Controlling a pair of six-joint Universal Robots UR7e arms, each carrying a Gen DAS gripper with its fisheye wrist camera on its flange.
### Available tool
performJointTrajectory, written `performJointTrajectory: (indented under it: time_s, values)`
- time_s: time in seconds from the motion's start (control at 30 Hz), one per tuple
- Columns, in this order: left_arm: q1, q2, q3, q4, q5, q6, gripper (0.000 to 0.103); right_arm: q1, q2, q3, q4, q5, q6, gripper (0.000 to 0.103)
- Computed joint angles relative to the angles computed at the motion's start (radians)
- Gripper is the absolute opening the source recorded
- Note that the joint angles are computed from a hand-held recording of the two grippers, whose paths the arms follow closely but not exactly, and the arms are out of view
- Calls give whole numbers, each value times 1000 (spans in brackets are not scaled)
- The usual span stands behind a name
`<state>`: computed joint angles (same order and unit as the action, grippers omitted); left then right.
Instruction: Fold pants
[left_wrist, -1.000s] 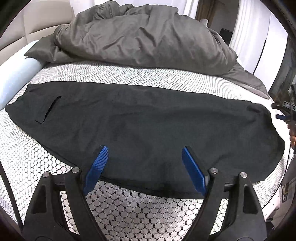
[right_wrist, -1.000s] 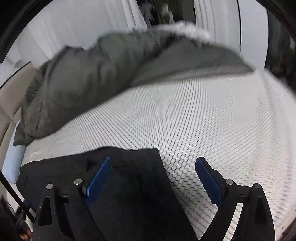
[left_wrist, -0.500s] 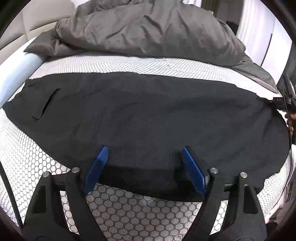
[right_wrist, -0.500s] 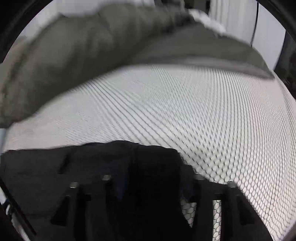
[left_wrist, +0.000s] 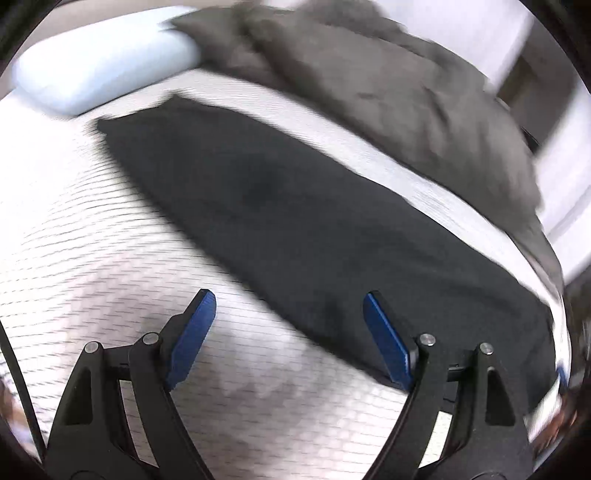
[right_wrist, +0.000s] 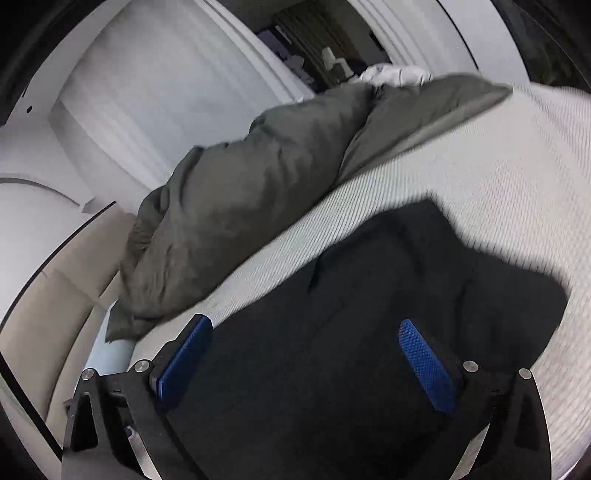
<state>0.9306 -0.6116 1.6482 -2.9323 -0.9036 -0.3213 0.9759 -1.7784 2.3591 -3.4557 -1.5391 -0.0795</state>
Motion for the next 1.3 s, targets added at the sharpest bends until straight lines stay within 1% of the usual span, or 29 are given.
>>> performJointTrajectory:
  time_s: [0.03,0.1,0.13,0.17,0.23,0.3,0.37,0.4,0.43,0.47,0.5,0.53,0.6,0.63,0.7,0.77,0.83,0.9,0.97,1.03,1.07,1.13,1.17,1.2,1.23,1.27,1.3]
  values:
    - [15,-13,4,2,2,-26,80,21,22,1,-9,-22,-18,103]
    - [53,-37,7,-7,-32,-60,80,58,58,-1,-12,-59,-68,103]
    - [72,-43,0,-13,-49,-75,80,83,86,0,-27,-85,-79,103]
    - [90,-45,-13,-20,-66,-90,80,99,89,12,-37,-94,-85,103]
    - [130,-32,-65,-30,-118,-126,80,102,103,23,-49,-76,-89,103]
    - [163,-14,-121,-12,-169,-163,80,83,117,26,-52,-37,-82,103]
    - [185,11,-179,-3,-195,-166,75,69,126,11,-9,-17,-81,103]
    - [191,22,-197,-10,-199,-158,66,76,152,-2,-19,-29,-80,103]
    - [198,38,-227,-13,-196,-149,52,77,151,-1,-23,-38,-80,103]
    - [204,54,-256,-8,-179,-150,42,76,153,0,-28,-42,-83,103]
    - [213,67,-280,0,-174,-158,24,74,156,-2,-29,-42,-85,103]
    - [221,73,-287,-6,-182,-166,10,73,158,-7,-26,-42,-86,103]
    - [237,79,-280,-53,-213,-185,5,69,161,-10,-32,-53,-89,103]
    - [236,75,-270,-71,-212,-179,4,62,155,-9,-27,-50,-91,103]
    - [224,67,-250,-111,-173,-128,3,49,148,-6,-22,-47,-87,103]
    - [203,53,-225,-150,-112,-71,3,40,142,-4,-20,-37,-79,103]
    - [183,31,-181,-220,-41,-15,3,34,134,1,-15,-25,-79,103]
    - [179,3,-147,-247,-14,-7,3,34,131,2,-11,-20,-85,103]
    - [181,-40,-91,-250,16,-32,3,36,130,2,-6,-17,-86,103]
    - [175,-64,-63,-200,86,-46,6,43,133,-1,3,-22,-87,103]
    - [167,-66,-69,-141,133,-44,8,50,136,-5,9,-28,-93,103]
    - [150,-73,-69,-74,193,-56,21,64,146,-10,11,-43,-109,103]
    - [134,-72,-66,-71,239,-52,26,76,155,-12,7,-57,-120,103]
    - [117,-73,-53,-109,269,-22,41,86,163,-14,2,-70,-129,103]
    - [102,-75,-38,-155,281,15,63,101,175,-18,-4,-91,-141,103]
    - [77,-75,-20,-210,295,61,74,110,182,-19,-10,-101,-150,103]
    - [59,-76,-8,-239,299,84,87,122,190,-19,-16,-112,-161,103]
